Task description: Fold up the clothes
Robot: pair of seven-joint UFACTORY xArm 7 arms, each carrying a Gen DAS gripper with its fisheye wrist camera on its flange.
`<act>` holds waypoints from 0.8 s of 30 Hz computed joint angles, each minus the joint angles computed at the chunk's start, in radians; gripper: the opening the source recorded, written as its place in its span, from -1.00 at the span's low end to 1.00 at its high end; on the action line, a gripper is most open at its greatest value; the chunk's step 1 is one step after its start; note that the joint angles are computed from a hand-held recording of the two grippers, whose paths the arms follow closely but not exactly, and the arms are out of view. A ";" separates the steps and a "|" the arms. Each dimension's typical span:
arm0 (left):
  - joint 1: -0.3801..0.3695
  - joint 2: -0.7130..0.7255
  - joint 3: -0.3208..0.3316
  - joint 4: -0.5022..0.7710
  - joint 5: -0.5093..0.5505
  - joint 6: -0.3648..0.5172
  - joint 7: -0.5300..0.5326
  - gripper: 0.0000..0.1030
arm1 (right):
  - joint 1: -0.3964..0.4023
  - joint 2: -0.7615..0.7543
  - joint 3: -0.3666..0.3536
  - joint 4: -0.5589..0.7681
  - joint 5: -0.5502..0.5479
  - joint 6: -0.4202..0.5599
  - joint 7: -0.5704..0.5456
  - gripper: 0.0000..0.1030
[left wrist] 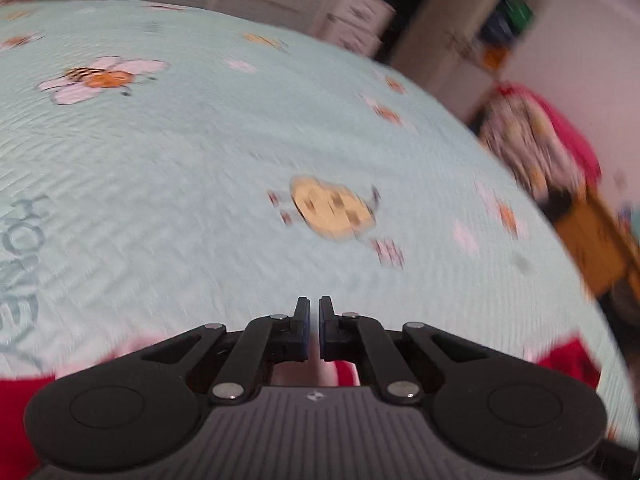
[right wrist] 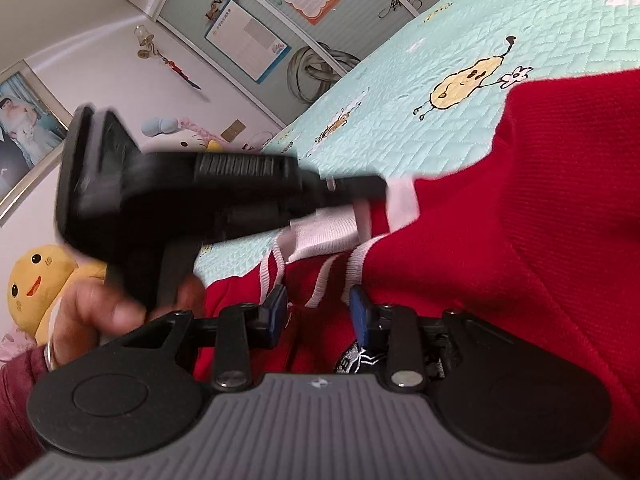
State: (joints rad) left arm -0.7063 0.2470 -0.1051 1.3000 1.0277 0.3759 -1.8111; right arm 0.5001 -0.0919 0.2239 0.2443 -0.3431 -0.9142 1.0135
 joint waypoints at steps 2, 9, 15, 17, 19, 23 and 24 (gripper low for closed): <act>0.002 0.007 0.016 0.005 0.030 -0.022 -0.059 -0.93 | 0.000 -0.003 0.001 -0.002 0.000 0.004 -0.004 -0.31; -0.001 -0.061 0.002 -0.075 0.149 -0.078 -0.164 -0.25 | -0.001 -0.005 -0.004 -0.006 -0.012 0.004 -0.001 -0.30; 0.049 -0.033 -0.053 -0.091 0.006 -0.123 0.031 -0.12 | 0.002 -0.012 -0.001 -0.005 -0.008 0.011 -0.003 -0.27; 0.042 0.001 -0.050 -0.061 -0.053 -0.120 0.115 -1.00 | 0.001 -0.013 -0.004 -0.006 -0.016 0.006 -0.001 -0.23; 0.015 0.030 -0.035 -0.020 -0.074 -0.073 0.173 -0.98 | 0.000 -0.011 -0.007 -0.005 -0.024 0.000 0.005 -0.23; -0.017 0.068 0.008 0.033 -0.095 -0.018 0.219 -0.98 | -0.013 -0.032 -0.025 -0.011 -0.072 0.005 0.053 -0.23; -0.018 0.073 0.015 0.039 -0.104 -0.020 0.232 -0.98 | -0.017 -0.049 -0.030 -0.017 -0.077 0.017 0.062 -0.23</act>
State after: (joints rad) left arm -0.7243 0.3204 -0.0905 1.3387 0.9241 0.3559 -1.5790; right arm 0.4833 -0.1413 0.1941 0.2270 -0.4203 -0.8974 1.0758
